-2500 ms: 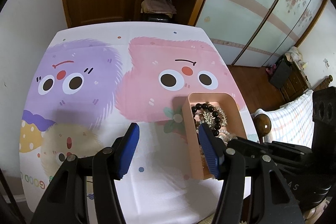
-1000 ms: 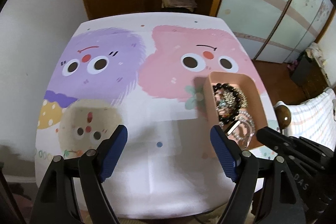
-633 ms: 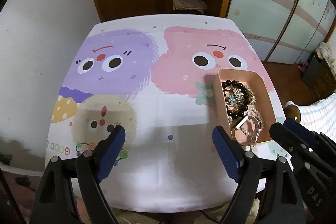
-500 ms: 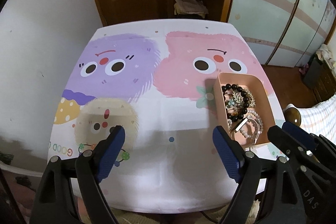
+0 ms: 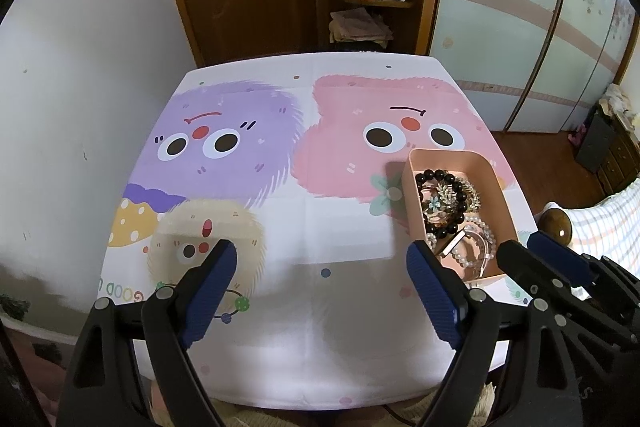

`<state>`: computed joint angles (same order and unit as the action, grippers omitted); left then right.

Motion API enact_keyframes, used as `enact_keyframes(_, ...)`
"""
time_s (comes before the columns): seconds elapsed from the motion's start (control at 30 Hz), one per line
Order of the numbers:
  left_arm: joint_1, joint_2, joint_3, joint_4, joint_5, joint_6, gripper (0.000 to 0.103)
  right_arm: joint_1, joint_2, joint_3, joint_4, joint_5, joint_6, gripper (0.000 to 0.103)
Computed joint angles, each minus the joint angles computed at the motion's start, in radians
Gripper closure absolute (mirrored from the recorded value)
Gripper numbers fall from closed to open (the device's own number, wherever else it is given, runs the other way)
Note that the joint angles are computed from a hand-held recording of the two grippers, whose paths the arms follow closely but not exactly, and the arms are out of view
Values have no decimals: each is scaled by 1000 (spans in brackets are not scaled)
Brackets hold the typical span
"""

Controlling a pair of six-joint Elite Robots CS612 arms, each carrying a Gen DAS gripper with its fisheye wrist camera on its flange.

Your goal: Organize jewelry

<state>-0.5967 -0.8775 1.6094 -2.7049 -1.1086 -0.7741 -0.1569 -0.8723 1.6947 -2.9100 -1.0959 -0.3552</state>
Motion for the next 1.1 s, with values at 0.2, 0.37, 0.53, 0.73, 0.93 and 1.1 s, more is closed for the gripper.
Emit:
enact_keyframes(0.2, 0, 0, 0, -1, -2, -3, 17, 2, 4, 3, -17, -3, 8, 69)
enact_keyframes(0.37, 2, 0, 1, 0, -3, -6, 17, 4, 7, 0, -14, -3, 14, 69)
enact_keyframes(0.53, 2, 0, 2, -2, -3, -5, 17, 6, 9, -3, -8, -7, 18, 69)
enact_keyframes(0.73, 2, 0, 3, -2, -3, -5, 17, 7, 11, -3, -14, -11, 19, 69)
enact_keyframes(0.93, 3, 0, 5, -3, -2, -3, 17, 7, 12, -4, -13, -9, 20, 69)
enact_keyframes(1.1, 3, 0, 5, -2, -1, -4, 17, 7, 13, -5, -15, -10, 19, 69)
